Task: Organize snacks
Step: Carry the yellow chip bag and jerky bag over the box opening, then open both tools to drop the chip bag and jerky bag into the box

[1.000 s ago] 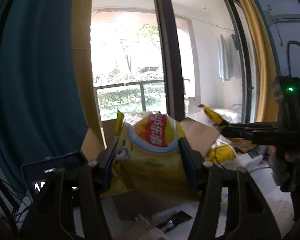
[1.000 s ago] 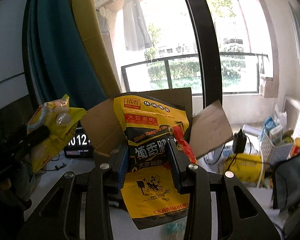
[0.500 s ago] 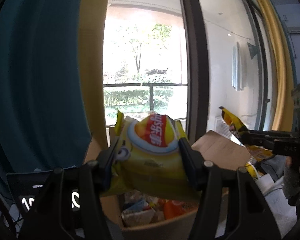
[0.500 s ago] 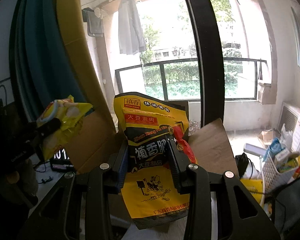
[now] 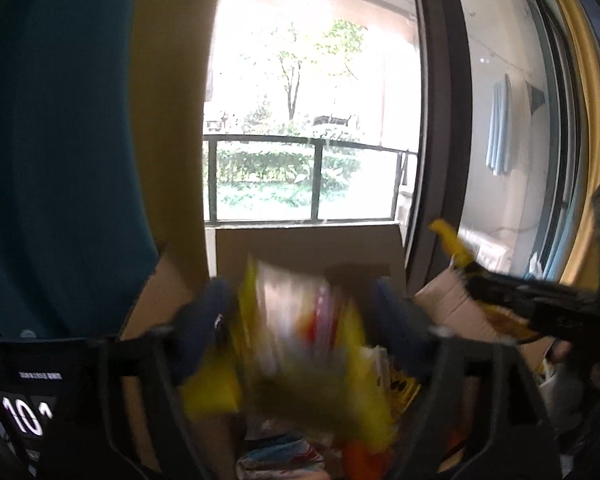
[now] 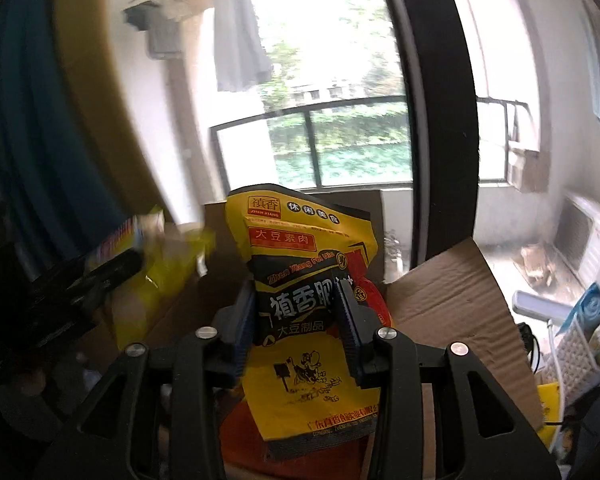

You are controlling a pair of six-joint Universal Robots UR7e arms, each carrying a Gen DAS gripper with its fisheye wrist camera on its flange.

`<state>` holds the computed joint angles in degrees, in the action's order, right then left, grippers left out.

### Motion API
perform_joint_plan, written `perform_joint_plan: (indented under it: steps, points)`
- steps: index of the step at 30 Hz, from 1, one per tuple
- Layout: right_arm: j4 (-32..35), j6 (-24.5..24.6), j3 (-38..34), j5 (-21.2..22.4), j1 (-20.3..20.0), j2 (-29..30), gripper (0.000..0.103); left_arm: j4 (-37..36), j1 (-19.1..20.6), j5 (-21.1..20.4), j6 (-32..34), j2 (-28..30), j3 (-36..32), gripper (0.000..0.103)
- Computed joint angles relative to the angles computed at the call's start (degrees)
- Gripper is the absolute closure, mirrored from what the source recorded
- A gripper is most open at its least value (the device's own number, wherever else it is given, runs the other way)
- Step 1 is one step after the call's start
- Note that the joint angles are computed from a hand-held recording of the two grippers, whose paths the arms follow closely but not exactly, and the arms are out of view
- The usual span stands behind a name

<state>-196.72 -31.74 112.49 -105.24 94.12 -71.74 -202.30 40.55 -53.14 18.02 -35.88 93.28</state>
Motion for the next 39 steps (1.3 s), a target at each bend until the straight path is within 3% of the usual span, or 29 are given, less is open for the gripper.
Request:
perform_joint_plan:
  steps: [2,3,14,30,39]
  points:
    - [0.6,1.5,-0.7,-0.6,0.0,0.7,0.044,0.2,0.3,-0.5,-0.8,-0.2,0.1,0.008]
    - [0.7,1.7,-0.9,-1.0,0.0,0.9,0.044,0.4,0.3,-0.3,-1.1,-0.2,0.1,0.007]
    - [1.1,1.9,3.7,-3.1,2.0,-3.2,0.043,-1.4,-2.6,1.8,-2.5,-4.9,6.8,0.007]
    - [-4.0,1.8,14.6,-8.7,9.4,-12.1,0.043,-7.7,-12.7,5.9,-1.1,-13.6,21.0,0.007]
    - [-5.3,2.3,19.9,-10.7,11.6,-16.3,0.043,-9.5,-17.6,8.2,-1.1,-16.1,26.4,0.007]
